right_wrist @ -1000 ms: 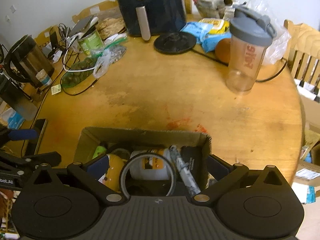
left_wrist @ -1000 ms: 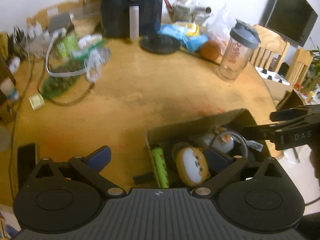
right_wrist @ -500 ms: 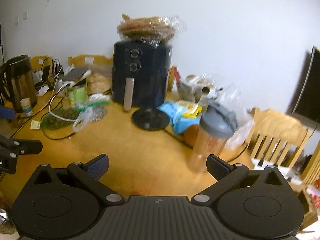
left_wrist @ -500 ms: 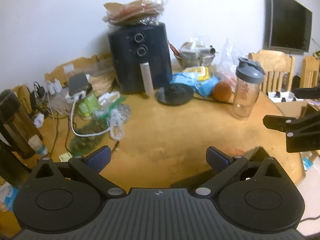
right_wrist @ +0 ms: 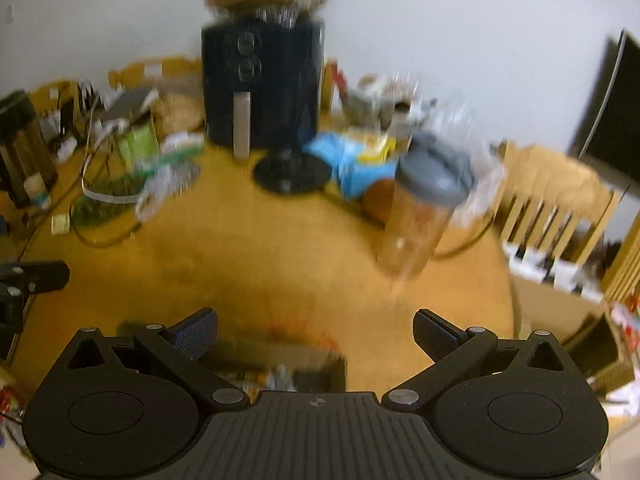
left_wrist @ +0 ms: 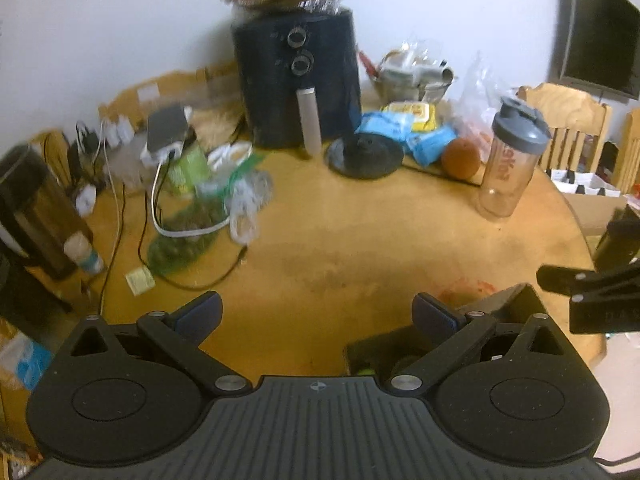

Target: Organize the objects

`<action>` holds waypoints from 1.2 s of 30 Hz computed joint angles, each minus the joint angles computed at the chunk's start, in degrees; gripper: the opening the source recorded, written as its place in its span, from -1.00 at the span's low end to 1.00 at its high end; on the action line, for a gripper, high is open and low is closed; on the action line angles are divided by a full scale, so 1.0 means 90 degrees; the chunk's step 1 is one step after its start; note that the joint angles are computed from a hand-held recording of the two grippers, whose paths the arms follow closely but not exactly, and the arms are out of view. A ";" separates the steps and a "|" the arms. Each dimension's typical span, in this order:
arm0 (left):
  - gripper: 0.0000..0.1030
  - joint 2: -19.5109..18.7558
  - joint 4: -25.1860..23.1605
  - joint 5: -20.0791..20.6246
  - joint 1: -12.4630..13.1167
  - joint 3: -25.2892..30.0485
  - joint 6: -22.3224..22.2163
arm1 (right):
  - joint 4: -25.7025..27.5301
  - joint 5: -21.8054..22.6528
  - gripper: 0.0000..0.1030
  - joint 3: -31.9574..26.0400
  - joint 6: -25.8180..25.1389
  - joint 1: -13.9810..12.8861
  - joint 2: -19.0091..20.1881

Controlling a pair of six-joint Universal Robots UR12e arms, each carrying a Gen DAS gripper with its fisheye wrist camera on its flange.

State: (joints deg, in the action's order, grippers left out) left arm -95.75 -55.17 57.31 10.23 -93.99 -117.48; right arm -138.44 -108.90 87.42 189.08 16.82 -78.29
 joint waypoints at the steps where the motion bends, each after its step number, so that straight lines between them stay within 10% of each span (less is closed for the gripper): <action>1: 1.00 -0.0006 -0.0109 0.0075 -0.0004 0.0027 0.0044 | 0.0243 0.0100 1.00 -0.0061 0.0090 -0.0025 0.0005; 11: 1.00 -0.0153 -0.1447 0.0964 -0.0128 0.0357 0.0283 | 0.1925 0.0451 1.00 -0.0445 0.0839 -0.0088 0.0147; 36: 1.00 -0.0248 -0.2171 0.2577 -0.0347 0.0305 0.0466 | 0.3957 0.0976 1.00 -0.0979 0.1256 -0.0057 0.0487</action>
State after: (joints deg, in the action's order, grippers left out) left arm -97.99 -74.72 80.51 7.11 -91.24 -113.28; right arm -102.83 -100.12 78.60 200.38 16.31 -73.91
